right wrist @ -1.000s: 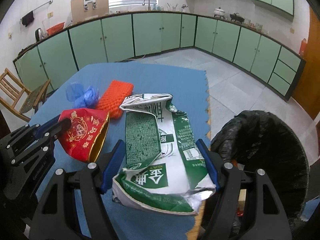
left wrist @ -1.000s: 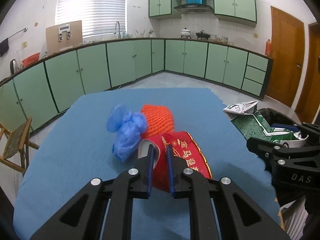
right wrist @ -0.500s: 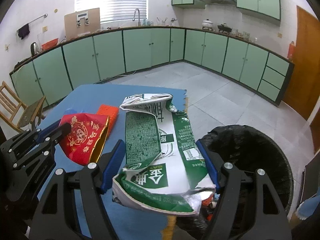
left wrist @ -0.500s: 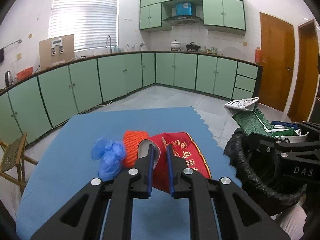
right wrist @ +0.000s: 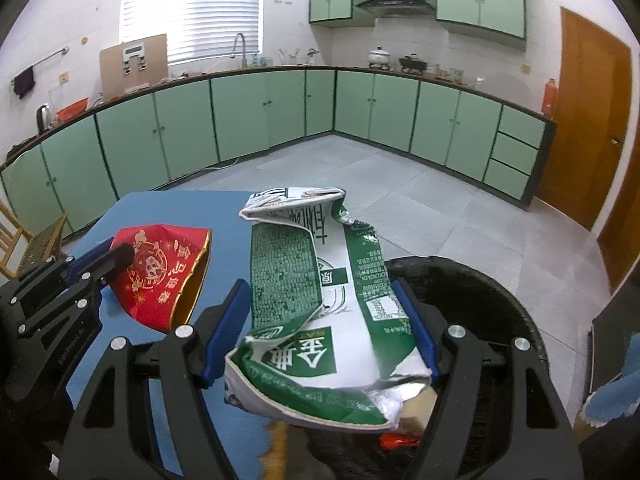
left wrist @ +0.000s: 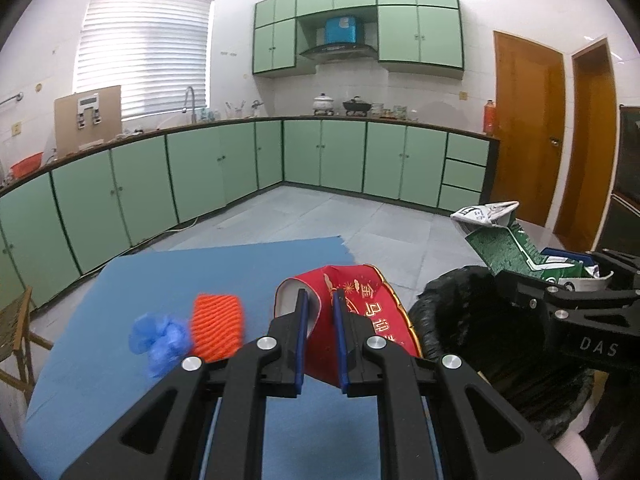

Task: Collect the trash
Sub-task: 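Carry the milk bag and red paper bag with both grippers toward the bin, then open both grippers to drop the milk bag and red bag into the bin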

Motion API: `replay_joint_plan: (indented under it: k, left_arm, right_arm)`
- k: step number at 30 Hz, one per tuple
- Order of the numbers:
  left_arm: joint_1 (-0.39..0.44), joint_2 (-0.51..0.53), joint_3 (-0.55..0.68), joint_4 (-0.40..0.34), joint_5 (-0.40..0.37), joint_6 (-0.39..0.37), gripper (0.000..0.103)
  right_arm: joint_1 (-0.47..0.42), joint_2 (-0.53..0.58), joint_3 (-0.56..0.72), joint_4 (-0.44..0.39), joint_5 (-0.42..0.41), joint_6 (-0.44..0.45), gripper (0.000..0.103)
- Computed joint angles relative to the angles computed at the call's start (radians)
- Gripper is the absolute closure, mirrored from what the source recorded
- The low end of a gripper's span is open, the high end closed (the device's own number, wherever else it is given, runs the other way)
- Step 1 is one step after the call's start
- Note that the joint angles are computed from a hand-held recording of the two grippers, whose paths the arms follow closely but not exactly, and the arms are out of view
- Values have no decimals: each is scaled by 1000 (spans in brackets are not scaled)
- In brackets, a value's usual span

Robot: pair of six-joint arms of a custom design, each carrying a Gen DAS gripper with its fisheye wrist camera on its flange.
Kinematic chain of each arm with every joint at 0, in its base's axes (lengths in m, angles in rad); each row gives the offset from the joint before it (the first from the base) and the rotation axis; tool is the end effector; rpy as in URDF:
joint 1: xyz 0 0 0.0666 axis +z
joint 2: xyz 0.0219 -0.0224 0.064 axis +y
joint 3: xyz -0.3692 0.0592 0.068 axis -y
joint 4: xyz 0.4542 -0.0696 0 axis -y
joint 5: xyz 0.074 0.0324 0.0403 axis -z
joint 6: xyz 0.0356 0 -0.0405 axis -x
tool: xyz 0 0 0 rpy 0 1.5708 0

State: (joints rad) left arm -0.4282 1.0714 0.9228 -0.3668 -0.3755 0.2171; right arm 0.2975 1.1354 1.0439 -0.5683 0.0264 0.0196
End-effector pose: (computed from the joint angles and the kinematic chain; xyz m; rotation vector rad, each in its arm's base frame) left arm 0.4120 -0.1741 0.3671 -0.0097 2.0471 -0.0094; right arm 0.4465 0.1355 0.3852 -0.3383 2.2073 0.1223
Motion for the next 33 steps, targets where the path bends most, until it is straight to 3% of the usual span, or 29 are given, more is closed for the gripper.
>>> replay_joint_plan:
  k: [20,30,31,33]
  left_arm:
    - [-120,295,203,70,61,-23,91]
    - [-135,419,290,52,124,-18,90]
    - [-134,430,299,43,133,-13,89]
    - [-131,444,311,31,158,-5,72]
  right_arm:
    - [-207,42,-26,29,34,10,33]
    - [-262,108,-22,30,62,24,32]
    - [-264,114,-21,27,69,27,31]
    - [-267,123,-23,24,80,26,21]
